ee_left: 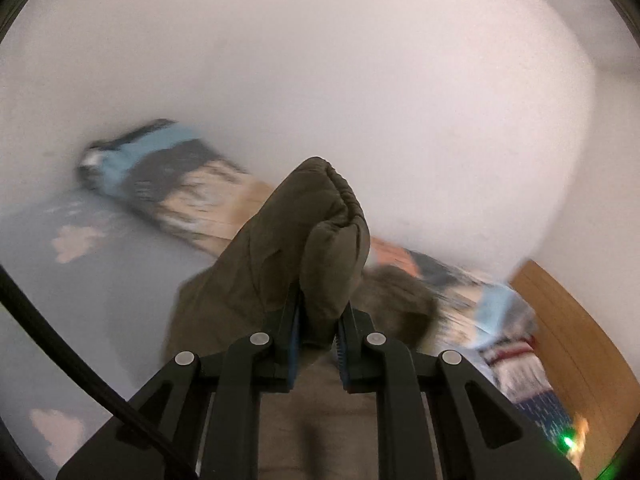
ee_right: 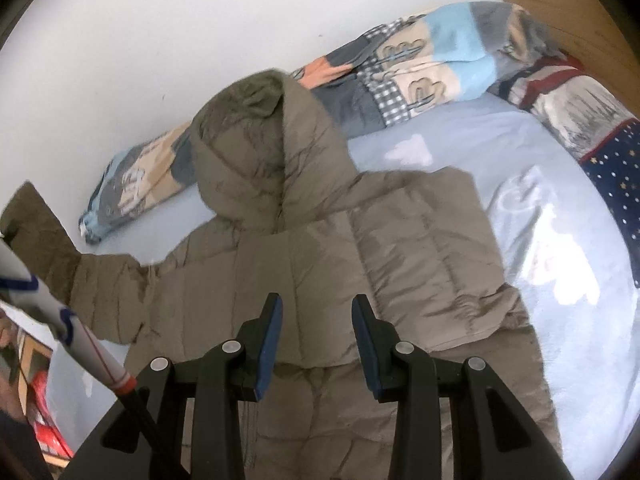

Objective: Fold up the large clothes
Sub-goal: 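Fold the held sleeve across the jacket body with the left tool and release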

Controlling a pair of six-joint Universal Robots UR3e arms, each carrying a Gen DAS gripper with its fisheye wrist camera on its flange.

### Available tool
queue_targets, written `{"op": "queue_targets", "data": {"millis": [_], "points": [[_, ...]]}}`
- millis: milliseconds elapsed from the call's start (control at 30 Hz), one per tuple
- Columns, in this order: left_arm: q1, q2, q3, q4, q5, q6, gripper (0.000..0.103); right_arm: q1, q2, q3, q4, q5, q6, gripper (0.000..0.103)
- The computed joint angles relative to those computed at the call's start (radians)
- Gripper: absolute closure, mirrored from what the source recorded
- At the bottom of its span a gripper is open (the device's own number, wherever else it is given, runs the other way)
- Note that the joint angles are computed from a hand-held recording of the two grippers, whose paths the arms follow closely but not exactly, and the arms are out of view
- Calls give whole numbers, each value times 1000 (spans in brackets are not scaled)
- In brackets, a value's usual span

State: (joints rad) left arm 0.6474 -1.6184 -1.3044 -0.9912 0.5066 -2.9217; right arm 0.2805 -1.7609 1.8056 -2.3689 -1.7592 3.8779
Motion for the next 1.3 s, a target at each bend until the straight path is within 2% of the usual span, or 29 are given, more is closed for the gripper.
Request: {"op": "queue_targets", "data": {"millis": [133, 233, 400, 467, 600, 733, 800, 833, 1000, 1067, 1133, 1300], "points": [[-177, 82, -89, -27, 34, 68, 89, -44, -73, 41, 12, 11, 3, 64], [-342, 96, -176, 4, 120, 85, 89, -78, -125, 75, 19, 22, 5, 64], [-596, 52, -345, 132, 303, 128, 88, -138, -197, 122, 43, 51, 2, 64], [-674, 18, -395, 187, 403, 142, 88, -160, -215, 133, 48, 64, -3, 64], [-755, -19, -487, 259, 519, 181, 86, -187, -234, 151, 52, 88, -5, 64], [-749, -8, -515, 227, 523, 203, 74, -210, -236, 168, 38, 139, -6, 64], [-734, 22, -512, 188, 496, 214, 59, -220, -236, 180, 25, 171, -8, 64], [-711, 44, -504, 147, 467, 227, 48, -227, -236, 189, 14, 192, -7, 63], [-577, 169, -472, -35, 301, 316, 45, -294, -254, 277, -66, 352, 28, 57], [-549, 169, -454, 17, 298, 282, 38, -315, -249, 310, -106, 414, 45, 50], [-497, 163, -438, 45, 296, 259, 36, -318, -236, 333, -141, 448, 67, 43], [-372, 26, -334, 80, 363, 153, 36, -300, -178, 364, -204, 487, 119, 40]]}}
